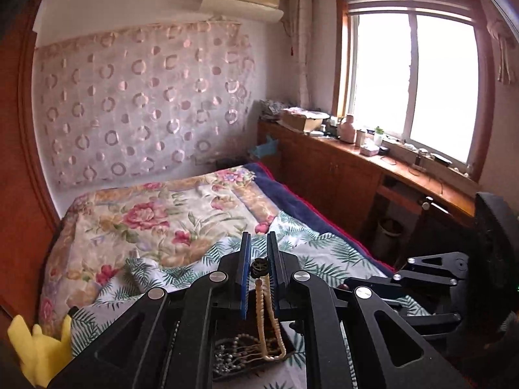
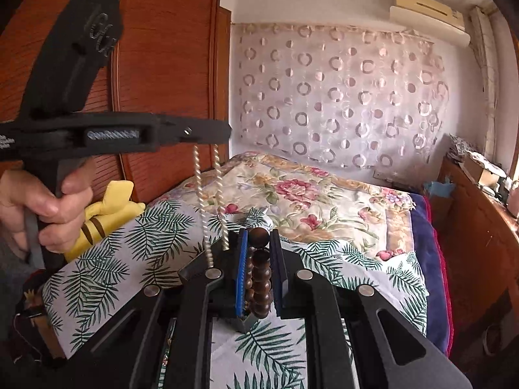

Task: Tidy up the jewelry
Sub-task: 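Carry both strands over the black box and open both tools to drop them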

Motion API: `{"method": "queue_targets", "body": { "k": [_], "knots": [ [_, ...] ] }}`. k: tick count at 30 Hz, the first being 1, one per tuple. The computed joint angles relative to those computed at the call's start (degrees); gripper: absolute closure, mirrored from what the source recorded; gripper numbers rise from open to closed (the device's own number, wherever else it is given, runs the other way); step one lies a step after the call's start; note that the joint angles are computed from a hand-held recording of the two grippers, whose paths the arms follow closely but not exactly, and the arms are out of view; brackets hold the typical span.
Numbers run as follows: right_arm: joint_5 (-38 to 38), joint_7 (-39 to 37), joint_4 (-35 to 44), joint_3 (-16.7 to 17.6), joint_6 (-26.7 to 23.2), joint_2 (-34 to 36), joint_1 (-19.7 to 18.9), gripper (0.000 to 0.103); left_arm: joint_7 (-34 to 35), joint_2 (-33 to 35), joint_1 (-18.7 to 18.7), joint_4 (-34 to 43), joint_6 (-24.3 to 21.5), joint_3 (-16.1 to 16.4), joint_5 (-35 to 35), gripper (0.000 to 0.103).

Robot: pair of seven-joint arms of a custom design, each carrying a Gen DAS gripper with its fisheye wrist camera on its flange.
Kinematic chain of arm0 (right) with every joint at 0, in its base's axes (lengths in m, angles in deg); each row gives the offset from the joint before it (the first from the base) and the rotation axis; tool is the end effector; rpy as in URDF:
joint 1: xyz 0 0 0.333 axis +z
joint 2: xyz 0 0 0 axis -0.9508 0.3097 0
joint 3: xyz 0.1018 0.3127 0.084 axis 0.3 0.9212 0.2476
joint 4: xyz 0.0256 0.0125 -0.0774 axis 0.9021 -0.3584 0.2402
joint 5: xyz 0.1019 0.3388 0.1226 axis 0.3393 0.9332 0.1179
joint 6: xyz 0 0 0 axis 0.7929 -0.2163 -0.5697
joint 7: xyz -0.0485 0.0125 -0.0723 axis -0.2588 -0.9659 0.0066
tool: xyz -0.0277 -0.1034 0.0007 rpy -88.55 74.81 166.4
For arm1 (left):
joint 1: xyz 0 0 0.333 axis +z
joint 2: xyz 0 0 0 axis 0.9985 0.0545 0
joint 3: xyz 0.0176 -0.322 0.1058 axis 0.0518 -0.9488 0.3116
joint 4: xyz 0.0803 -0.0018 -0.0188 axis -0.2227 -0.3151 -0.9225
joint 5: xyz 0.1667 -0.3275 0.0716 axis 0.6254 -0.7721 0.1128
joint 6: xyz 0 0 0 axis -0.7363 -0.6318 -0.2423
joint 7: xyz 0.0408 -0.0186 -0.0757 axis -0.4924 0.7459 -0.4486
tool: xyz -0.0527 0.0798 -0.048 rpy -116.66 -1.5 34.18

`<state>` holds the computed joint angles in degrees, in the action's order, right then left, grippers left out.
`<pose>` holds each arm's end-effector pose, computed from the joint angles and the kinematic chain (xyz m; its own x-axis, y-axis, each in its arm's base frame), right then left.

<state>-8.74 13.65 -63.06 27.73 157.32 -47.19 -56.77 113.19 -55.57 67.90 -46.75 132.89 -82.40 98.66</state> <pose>0.6816 0.2984 0.6119 0.8126 -0.5823 0.0255 -0.2623 -0.4044 -0.8762 0.6151 -0.3003 0.6549 -0.0659 -0.9965 0.0512 -0.4747 -0.0138 -0.8800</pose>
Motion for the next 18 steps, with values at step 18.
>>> {"method": "queue_targets", "body": {
  "k": [18],
  "knots": [
    [-12.0,13.8,18.5,-1.8,-9.3,16.9,5.2,0.087,1.3,2.4,3.3,-11.5,5.2,1.1,-8.0,0.094]
  ]
}}
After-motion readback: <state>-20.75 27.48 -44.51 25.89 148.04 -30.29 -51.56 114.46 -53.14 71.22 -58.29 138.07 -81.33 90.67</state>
